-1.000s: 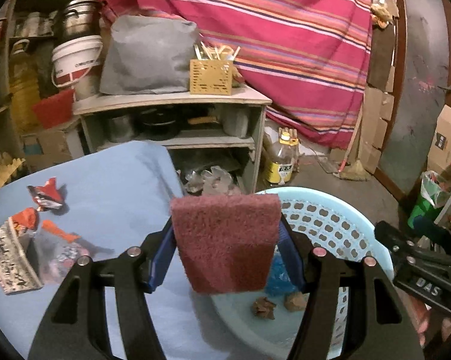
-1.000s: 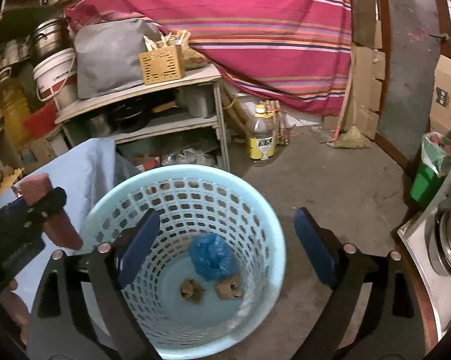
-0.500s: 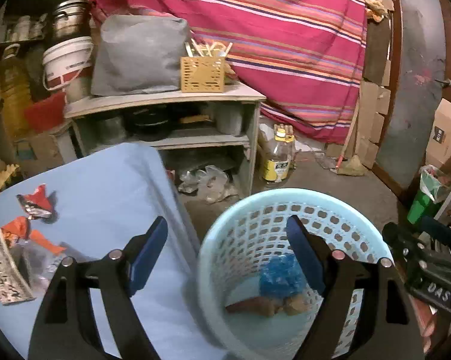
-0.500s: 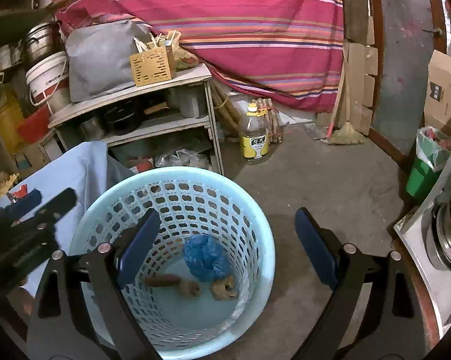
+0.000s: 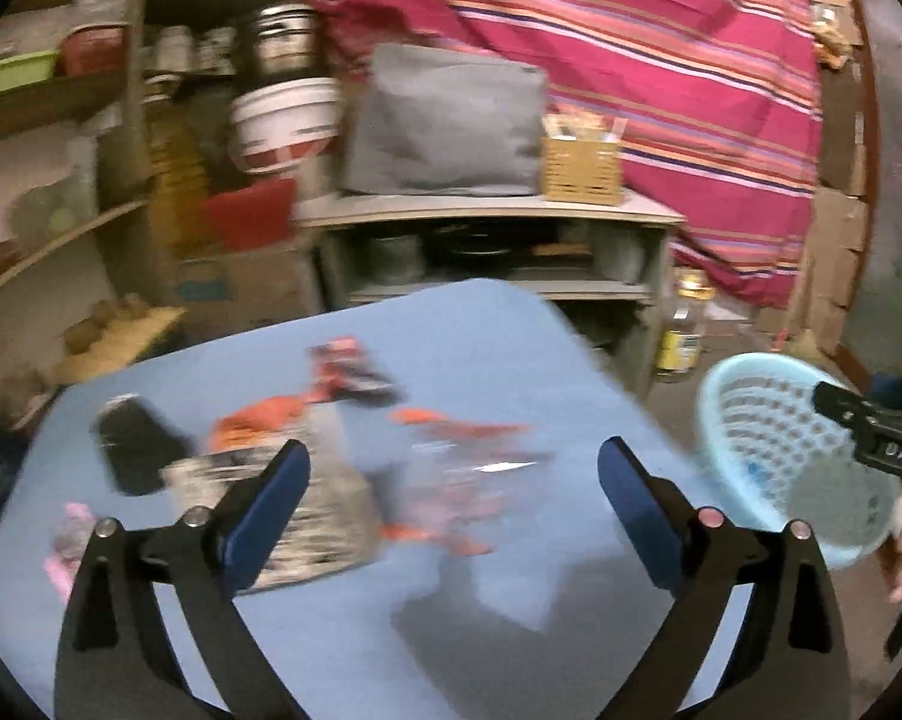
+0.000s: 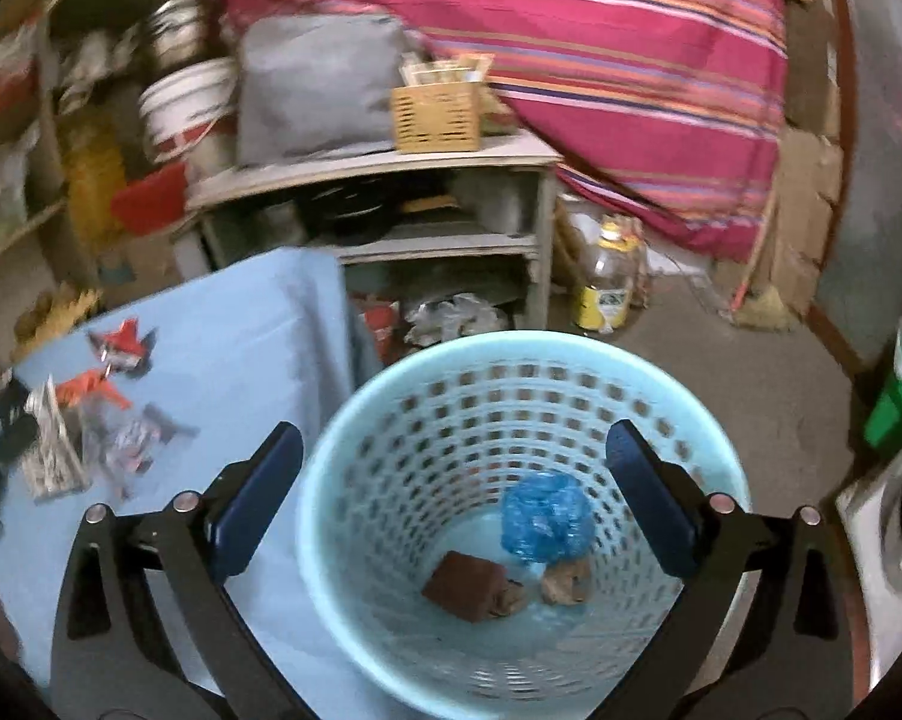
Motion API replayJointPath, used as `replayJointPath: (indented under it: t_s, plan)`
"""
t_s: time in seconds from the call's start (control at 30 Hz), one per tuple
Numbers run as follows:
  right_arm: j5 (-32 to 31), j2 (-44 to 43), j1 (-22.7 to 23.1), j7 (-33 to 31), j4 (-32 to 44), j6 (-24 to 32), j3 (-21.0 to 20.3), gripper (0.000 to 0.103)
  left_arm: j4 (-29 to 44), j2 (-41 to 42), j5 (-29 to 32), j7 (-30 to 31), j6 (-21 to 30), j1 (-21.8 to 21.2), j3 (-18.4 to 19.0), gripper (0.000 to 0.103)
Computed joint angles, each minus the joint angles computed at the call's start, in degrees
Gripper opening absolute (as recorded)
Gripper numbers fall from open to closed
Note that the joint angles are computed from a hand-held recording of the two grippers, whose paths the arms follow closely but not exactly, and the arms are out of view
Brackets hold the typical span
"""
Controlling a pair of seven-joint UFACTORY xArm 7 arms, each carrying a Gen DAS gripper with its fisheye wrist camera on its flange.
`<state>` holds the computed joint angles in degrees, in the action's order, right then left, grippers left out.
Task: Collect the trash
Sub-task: 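Grasp the clear orange-trimmed bag with the right tool while the left tool grasps the printed snack bag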
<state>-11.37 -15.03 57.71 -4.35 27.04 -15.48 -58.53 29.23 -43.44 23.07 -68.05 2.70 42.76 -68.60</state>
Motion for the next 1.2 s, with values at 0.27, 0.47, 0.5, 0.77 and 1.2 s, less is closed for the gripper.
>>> replayJointPath:
  t_s: [0.27,0.47,0.5,0.77,1.2]
  plan:
    - [1.37,4.80,-6.85,4.02,-1.13,-2.89,18.71,0.099,-11.95,-2.14,1.23,0.05,-2.33,-1.84,9.23,0.095]
    - [7.11,9.64,-13.92,2.57,1.33,-2.36,32.82,0.099,-14.29,2.28,0.42,4.53,-9.02,4.41,8.36,0.095]
    - [6.79,10.27,-14.14,3.42,1.83,-2.25,33.69,0.099,-14.49,3.73,0.02,5.53,-10.67,5.60,8.32,0.095]
    - [2.38,14.13,-16.86,10.93,4.88,-0.91,38.33,0.099,-13.53,12.78,-3.91,12.11,-17.88,10.63,6.58,0.077]
    - [7.41,16.24,-21.35,9.47,6.93,-0.74,48.12,0.099,-17.10,12.22,-9.39,21.90,-17.27,-4.52,20.65,0.017]
